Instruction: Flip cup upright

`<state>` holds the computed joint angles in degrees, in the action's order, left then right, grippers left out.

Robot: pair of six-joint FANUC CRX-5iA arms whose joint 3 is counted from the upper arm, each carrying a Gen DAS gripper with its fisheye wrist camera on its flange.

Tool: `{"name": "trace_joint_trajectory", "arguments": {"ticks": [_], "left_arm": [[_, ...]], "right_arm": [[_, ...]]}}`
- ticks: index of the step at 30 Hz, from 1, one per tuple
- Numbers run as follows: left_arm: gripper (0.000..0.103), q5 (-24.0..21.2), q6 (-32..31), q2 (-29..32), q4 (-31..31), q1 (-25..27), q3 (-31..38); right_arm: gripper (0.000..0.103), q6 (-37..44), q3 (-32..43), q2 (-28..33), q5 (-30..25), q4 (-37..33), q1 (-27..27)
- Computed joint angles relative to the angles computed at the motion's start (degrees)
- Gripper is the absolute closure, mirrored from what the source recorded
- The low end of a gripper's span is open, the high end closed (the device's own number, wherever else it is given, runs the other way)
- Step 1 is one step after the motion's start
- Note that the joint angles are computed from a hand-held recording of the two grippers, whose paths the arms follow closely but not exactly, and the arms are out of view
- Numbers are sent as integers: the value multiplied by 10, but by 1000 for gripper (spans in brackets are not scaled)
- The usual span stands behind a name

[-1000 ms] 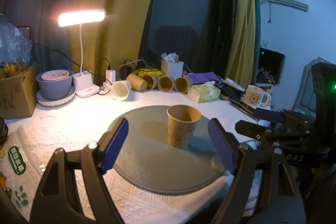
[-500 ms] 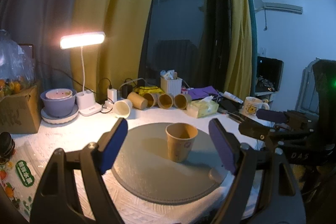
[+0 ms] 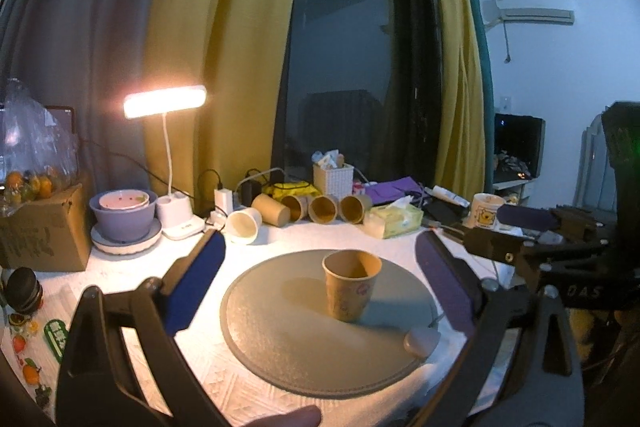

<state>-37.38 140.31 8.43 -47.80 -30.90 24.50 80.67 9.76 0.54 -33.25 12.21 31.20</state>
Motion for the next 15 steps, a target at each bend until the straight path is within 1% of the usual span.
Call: {"name": "trace_joint_trajectory", "arguments": {"ticks": [2,7,15], "left_arm": [[6,-5,13,0,-19,-7,1],[6,3,20,-4,-31,-11,-3],[6,7,19,-3,-31,-11,-2]], "right_arm": [[30,2,0,0,1,0,0],[30,7,0,0,3,-3,-1],[30,8,-1,-2,5,-4,-1]]}}
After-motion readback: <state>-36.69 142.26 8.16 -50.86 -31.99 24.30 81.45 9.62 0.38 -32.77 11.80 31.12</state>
